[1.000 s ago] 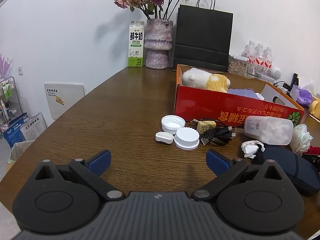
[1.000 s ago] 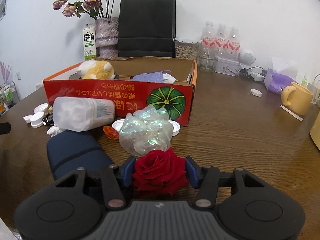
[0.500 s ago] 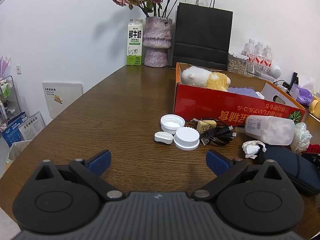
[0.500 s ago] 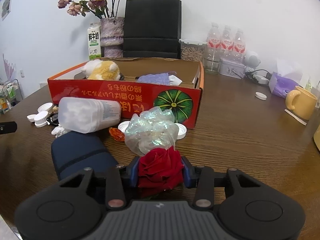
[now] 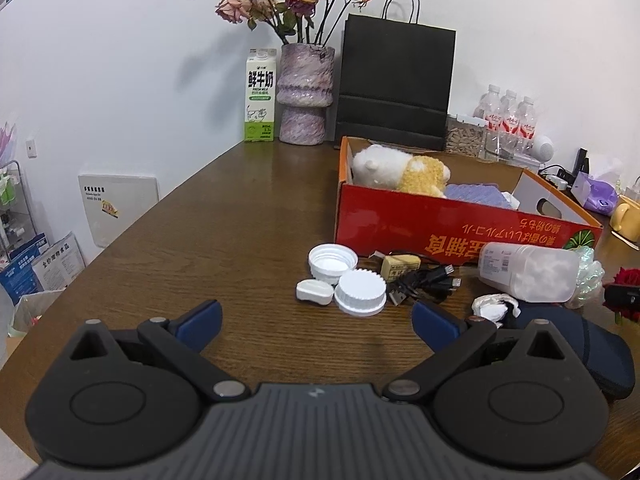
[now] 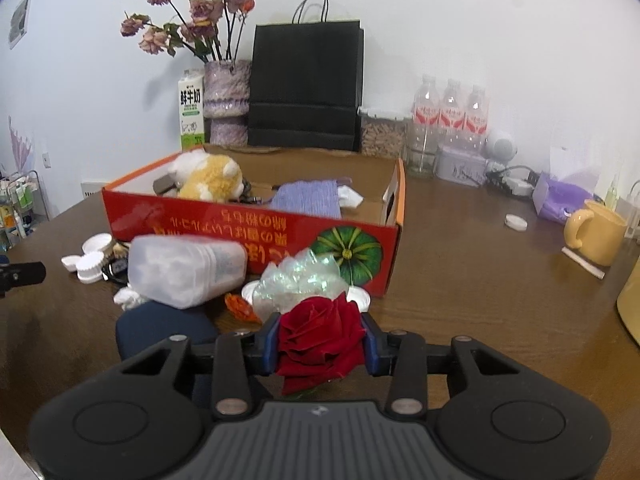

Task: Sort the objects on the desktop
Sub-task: 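Grasp the red rose with the right tool, then grasp the small white cap with the left tool while the right tool holds the rose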

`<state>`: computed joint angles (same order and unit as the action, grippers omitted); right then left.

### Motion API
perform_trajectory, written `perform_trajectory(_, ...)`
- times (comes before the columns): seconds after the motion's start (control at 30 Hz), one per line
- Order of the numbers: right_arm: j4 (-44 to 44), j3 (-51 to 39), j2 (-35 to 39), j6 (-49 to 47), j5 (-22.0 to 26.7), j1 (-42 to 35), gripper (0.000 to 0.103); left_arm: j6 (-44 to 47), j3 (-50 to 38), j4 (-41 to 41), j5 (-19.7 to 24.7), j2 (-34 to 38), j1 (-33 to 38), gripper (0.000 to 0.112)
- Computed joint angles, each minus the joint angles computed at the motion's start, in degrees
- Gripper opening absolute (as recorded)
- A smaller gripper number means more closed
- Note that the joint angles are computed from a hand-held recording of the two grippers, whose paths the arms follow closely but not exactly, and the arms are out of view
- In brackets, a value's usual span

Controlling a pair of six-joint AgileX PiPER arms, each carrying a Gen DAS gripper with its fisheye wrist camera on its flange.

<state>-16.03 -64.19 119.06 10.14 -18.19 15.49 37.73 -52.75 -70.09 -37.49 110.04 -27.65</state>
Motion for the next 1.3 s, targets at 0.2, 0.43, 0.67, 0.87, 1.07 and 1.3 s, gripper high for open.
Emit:
perform_trajectory(0.2,0.88,0.06,-1.35,-1.18,-0.66,0.45,0.038,1.58,-1.25,-0.84,0.09,0.2,0.02,0.103)
perform_trajectory(0.43,-0.72,-1.09,-1.93,0.53,-1.04,0.52,0.038,4.19,-3.38,-1.9,1.12,1.03,0.85,0.103)
perform_trajectory(0.67,-4.06,-3.79,-0.86,4.9,-0.7,0.56,0.038,12.0,-9.03,-6.57,3.71,4.61,2.75,0.103)
perform_trajectory(0.87,-5.46,-5.72,0.68,6.99,0.26,0.46,0.038,15.64,-11.72,-9.52,3.66,7.09,4.69,0.094)
perform_trajectory(1.07,-6.33,-7.14,2.09,8.53,0.89,0.26,0.038,17.26,-11.66,-9.64,4.49,7.32,6.81,0.077)
perform_trajectory(1.3,-7.27,-8.71,3.47,9.86,2.32,0.43,0.038,17.18,-12.13,-7.56,7.82,7.94,8.66,0.067)
